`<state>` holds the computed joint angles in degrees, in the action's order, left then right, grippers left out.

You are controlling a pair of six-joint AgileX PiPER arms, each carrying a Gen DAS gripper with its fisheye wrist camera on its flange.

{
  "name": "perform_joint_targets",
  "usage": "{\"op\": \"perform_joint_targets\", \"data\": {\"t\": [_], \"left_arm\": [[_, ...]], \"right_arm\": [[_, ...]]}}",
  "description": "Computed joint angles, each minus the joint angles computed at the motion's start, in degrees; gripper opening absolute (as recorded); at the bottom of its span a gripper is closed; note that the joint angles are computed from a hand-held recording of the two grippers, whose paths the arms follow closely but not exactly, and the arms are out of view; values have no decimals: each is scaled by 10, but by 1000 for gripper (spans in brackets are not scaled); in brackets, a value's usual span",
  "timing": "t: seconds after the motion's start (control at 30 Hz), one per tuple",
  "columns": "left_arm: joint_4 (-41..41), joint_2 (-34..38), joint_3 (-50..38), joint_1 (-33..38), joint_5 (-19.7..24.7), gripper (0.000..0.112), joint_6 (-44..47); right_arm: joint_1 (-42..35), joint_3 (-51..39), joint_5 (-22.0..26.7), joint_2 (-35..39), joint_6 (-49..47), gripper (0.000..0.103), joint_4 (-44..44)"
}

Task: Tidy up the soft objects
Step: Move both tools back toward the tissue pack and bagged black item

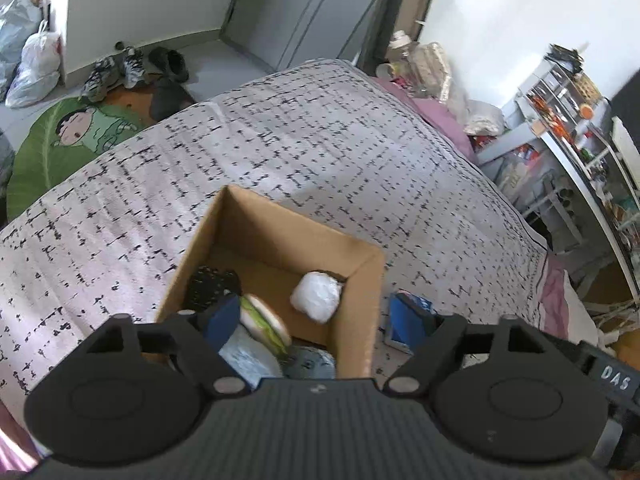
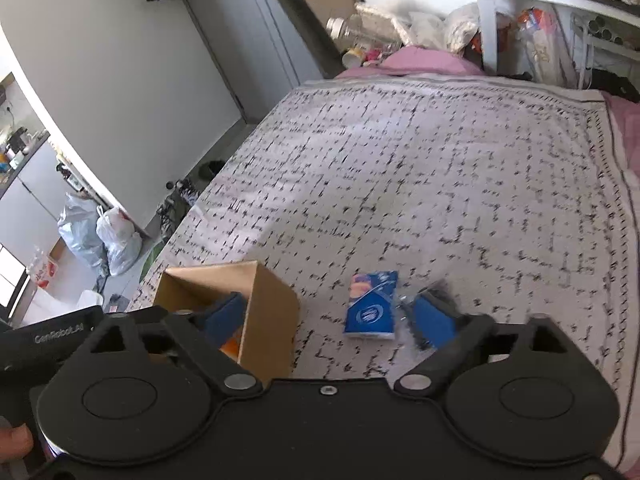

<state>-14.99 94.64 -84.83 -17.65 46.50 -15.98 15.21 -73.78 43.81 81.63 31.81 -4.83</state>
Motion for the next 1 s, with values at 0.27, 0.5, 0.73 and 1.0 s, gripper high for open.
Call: {"op": "perform_joint_targets", "data": {"t": [0.27,0.5,0.73,1.0], "left_arm": [[43,5,-35,-43,13,89,-57],[75,16,-59,-85,3,89,-98],[124,52,-101,-140,1,89,-135],[156,124,-177,-192,27,86,-166]], "right_arm": [[-84,-14,34,-16,-98,96,98],[-138,42,-7,-25,-136,85,146],[-212,79,-18,-12,-228,63,272],[-270,96,-12,9,-298,59,344]]}}
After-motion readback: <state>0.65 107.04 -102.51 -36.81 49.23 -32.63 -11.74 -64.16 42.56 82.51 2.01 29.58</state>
